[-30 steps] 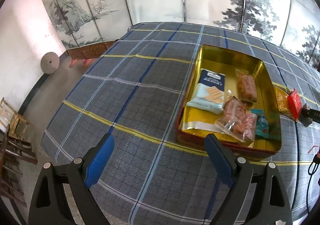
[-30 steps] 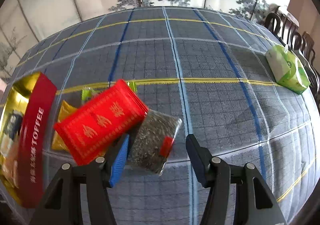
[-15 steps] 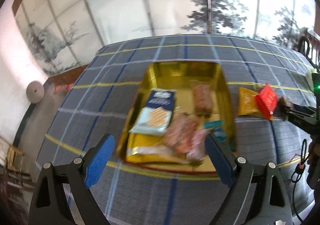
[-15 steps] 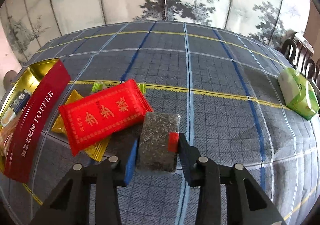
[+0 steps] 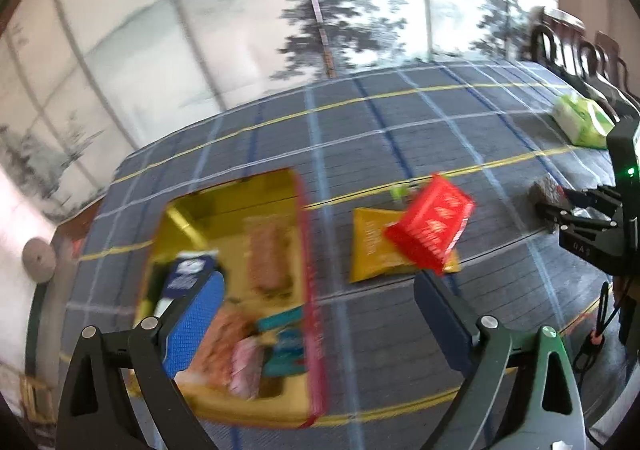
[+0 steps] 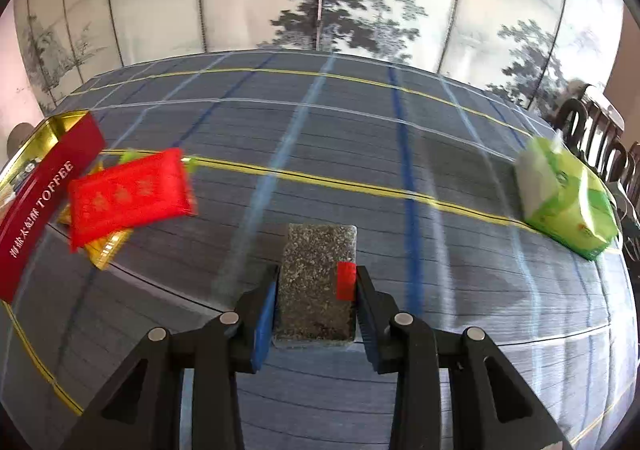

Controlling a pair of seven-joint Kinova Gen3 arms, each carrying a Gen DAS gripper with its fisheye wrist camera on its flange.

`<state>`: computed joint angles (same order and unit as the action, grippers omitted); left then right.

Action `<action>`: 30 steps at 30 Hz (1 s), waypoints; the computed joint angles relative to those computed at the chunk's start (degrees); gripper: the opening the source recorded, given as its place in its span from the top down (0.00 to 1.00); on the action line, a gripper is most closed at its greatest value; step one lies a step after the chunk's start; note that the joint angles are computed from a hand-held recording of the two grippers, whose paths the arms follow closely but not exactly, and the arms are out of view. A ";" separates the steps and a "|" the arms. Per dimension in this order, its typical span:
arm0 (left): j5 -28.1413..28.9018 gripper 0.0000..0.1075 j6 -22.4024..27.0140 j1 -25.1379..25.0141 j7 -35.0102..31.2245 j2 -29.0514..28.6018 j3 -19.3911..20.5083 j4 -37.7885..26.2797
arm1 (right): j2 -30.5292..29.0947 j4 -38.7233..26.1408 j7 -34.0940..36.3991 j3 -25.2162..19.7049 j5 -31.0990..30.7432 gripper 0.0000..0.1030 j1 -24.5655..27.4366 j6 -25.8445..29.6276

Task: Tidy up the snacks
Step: 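Move the right tool to the grey tea bag and grasp it, then grasp the red packet with the left tool while the right tool holds the tea bag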

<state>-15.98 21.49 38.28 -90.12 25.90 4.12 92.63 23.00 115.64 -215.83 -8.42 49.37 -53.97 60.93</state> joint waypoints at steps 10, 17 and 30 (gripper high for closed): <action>4.04 0.12 1.91 -2.07 -11.74 5.63 6.72 -6.03 | -2.68 7.04 -5.83 -1.61 1.67 0.65 -0.56 -1.15; 8.98 0.11 6.82 -3.23 -20.86 9.73 9.70 -12.31 | -3.18 8.24 -8.11 -2.25 3.02 0.65 0.24 -2.52; 7.68 0.10 13.80 3.74 -19.49 16.34 3.65 -21.75 | -3.27 8.35 -8.44 -2.54 3.24 0.65 0.49 -2.63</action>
